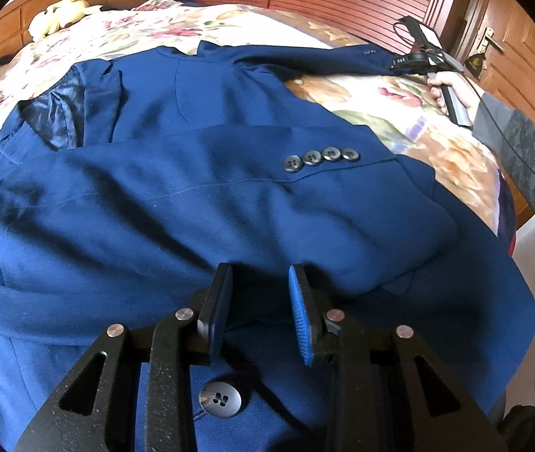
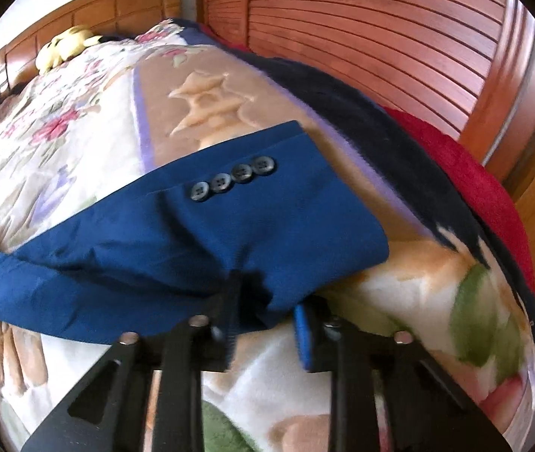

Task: Fold large clothes
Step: 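Close the right gripper on the buttoned sleeve cuff, then lift the sleeve cuff and carry it over the jacket body with right gripper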

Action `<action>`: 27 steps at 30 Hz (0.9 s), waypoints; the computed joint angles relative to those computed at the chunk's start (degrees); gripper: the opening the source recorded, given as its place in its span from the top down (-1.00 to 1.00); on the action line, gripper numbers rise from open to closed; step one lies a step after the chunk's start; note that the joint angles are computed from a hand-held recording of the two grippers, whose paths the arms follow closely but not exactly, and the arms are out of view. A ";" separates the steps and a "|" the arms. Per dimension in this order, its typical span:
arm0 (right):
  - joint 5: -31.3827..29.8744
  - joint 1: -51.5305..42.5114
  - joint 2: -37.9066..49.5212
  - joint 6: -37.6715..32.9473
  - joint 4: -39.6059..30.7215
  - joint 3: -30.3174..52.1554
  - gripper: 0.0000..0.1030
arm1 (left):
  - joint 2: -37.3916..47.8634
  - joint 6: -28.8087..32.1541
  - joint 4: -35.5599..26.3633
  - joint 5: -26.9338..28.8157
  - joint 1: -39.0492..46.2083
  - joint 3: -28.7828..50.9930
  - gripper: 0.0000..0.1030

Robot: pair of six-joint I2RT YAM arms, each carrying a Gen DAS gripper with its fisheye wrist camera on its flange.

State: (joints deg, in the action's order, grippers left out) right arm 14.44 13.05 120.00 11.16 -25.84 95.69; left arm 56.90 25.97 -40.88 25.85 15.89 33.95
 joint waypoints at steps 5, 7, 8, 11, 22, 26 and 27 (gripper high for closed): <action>-0.36 -0.04 0.69 -1.62 0.39 0.69 0.85 | 0.27 0.76 -0.24 0.12 -0.62 -0.01 0.40; -0.47 -0.13 0.55 -2.14 0.98 0.26 0.88 | 0.25 0.74 -0.39 -0.08 -1.14 0.04 0.40; -0.39 -0.09 0.42 -2.30 1.20 0.03 0.88 | 0.39 0.77 -0.50 -0.15 -1.33 0.13 0.40; 0.02 0.11 0.28 -2.68 1.77 -0.40 0.89 | 1.24 1.54 -0.78 0.67 -1.23 0.41 0.40; 2.74 1.49 -2.94 -3.69 8.03 -5.61 0.94 | 1.74 1.31 -0.91 1.24 -2.74 0.66 0.40; 2.73 2.18 -6.46 -4.05 10.57 -9.07 0.94 | 1.21 0.84 -0.44 0.18 -4.35 0.38 0.40; 3.09 2.46 -6.91 -4.50 10.46 -9.22 0.94 | 1.38 0.81 -0.39 0.05 -4.54 0.42 0.40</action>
